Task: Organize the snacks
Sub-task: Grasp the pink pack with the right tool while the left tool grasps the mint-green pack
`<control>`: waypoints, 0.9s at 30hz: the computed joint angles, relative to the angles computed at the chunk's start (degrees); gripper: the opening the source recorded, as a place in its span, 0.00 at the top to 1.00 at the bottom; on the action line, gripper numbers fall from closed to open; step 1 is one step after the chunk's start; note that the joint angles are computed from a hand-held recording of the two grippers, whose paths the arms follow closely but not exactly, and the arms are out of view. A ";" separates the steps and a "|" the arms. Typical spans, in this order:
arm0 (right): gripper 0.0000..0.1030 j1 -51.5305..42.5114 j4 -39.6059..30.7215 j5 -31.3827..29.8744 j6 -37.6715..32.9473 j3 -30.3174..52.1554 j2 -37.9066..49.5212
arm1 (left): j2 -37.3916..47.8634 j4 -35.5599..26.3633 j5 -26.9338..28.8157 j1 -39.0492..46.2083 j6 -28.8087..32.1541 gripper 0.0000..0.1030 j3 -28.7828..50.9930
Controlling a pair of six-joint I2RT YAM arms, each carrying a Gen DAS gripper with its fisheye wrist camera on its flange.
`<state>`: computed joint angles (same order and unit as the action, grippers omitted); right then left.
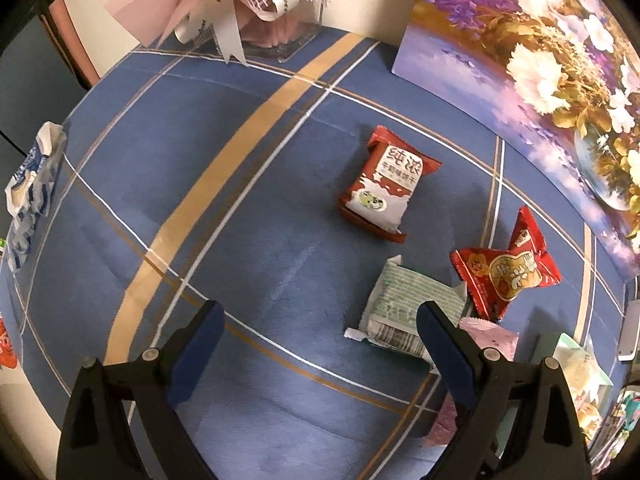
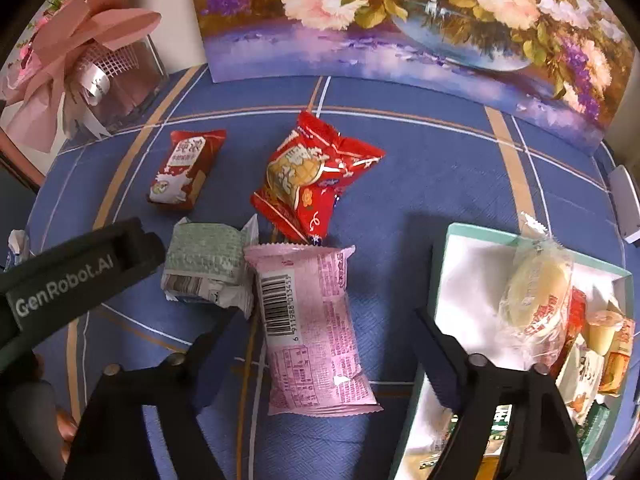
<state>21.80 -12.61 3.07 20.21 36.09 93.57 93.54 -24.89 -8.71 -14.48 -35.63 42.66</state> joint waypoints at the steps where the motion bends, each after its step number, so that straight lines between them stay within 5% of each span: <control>1: 0.21 -0.04 0.20 -0.16 0.00 -0.03 0.26 | 0.38 0.17 0.64 0.01 0.06 0.06 0.09; 6: 0.28 -0.96 1.43 -1.30 -0.19 -0.10 2.05 | 2.71 2.63 1.63 -1.76 0.99 0.06 0.42; 27: 0.30 -1.63 3.27 -1.68 -0.65 -0.63 3.30 | 8.58 8.89 2.92 -1.80 2.44 0.06 0.53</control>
<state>20.17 -9.34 1.39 19.57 35.46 96.87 102.12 -16.00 -5.79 -16.27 -33.19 43.19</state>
